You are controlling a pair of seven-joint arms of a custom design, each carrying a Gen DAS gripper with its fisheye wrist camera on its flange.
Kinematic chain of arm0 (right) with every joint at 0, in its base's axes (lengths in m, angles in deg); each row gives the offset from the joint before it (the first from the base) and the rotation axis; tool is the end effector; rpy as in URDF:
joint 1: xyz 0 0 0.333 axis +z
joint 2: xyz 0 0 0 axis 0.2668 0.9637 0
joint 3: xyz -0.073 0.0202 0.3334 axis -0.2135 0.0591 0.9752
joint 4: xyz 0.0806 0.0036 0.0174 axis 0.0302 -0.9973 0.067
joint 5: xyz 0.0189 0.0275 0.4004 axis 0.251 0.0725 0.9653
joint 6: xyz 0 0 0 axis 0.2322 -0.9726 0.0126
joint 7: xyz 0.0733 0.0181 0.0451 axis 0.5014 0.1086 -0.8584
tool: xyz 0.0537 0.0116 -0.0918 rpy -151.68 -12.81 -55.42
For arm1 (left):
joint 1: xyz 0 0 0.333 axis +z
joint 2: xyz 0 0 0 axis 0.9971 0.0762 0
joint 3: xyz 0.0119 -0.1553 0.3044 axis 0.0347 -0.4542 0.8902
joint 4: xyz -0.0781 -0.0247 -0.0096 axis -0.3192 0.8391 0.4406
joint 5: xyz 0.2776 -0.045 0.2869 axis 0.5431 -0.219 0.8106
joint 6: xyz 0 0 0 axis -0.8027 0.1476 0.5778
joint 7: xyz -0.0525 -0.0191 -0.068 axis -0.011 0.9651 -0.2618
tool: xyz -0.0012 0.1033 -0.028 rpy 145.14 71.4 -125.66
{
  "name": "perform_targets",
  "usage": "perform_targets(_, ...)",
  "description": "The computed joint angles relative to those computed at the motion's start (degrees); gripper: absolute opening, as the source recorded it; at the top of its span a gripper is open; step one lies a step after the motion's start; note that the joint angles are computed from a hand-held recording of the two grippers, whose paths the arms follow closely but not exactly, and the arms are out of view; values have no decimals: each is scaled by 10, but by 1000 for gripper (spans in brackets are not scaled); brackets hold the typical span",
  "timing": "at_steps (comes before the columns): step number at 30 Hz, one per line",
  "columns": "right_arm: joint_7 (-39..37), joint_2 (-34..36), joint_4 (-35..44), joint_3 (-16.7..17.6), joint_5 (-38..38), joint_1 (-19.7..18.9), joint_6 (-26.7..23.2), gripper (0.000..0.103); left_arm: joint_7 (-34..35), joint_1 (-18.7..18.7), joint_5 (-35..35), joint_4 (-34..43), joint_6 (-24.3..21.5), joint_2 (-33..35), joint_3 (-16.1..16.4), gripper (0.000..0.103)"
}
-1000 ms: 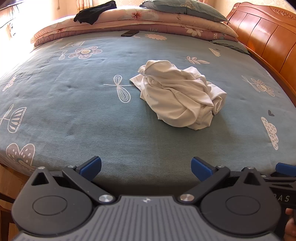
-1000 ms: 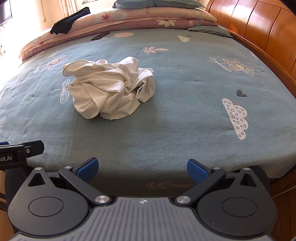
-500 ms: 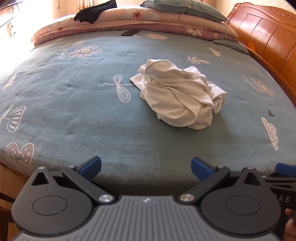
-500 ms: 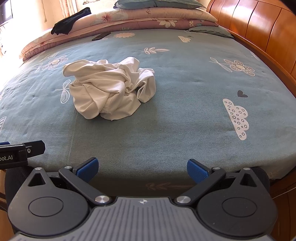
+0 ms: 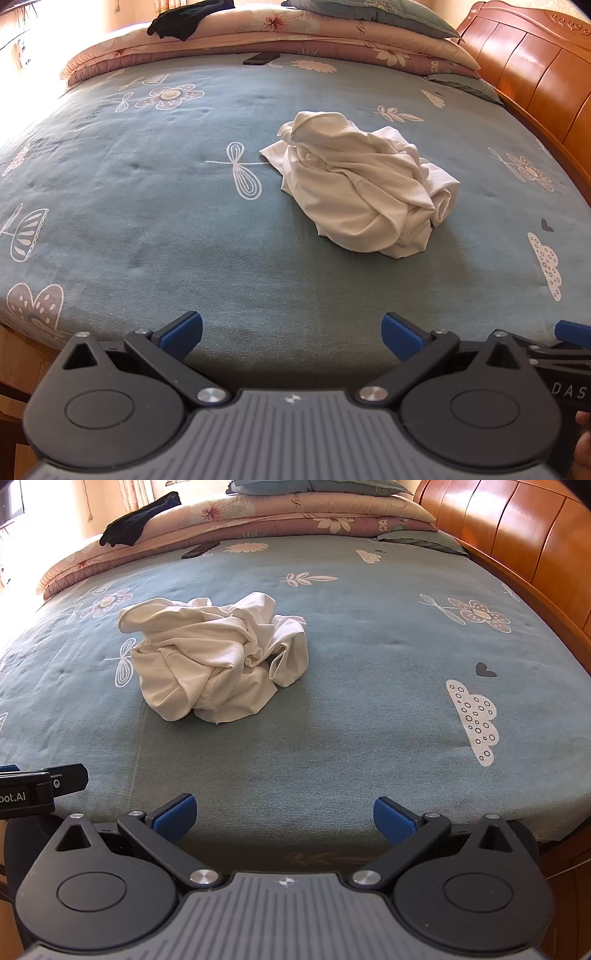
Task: Fold clothes
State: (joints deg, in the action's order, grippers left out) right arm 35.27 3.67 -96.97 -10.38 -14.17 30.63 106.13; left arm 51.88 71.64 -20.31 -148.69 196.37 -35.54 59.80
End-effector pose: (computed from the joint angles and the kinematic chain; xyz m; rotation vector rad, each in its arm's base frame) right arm 0.5105 0.2154 0.5618 -1.9987 1.5862 -0.4622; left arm 0.4868 -0.2722 0.5836 -2.1083 1.5170 -0.5642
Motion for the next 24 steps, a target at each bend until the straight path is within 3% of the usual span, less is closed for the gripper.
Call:
perform_targets(14,11,11,11,-2,-9,4,-11,103,-5,3,3,-8,20,-3,3,103)
perform_targets(20,8,5,2,-4,2,3,-2,103,-9,7,-8,-28,67,-12,7,103)
perform_targets(24,-2,2,-2,-8,23,4,7,103,-13,13,-9,-51,128,-25,10,103)
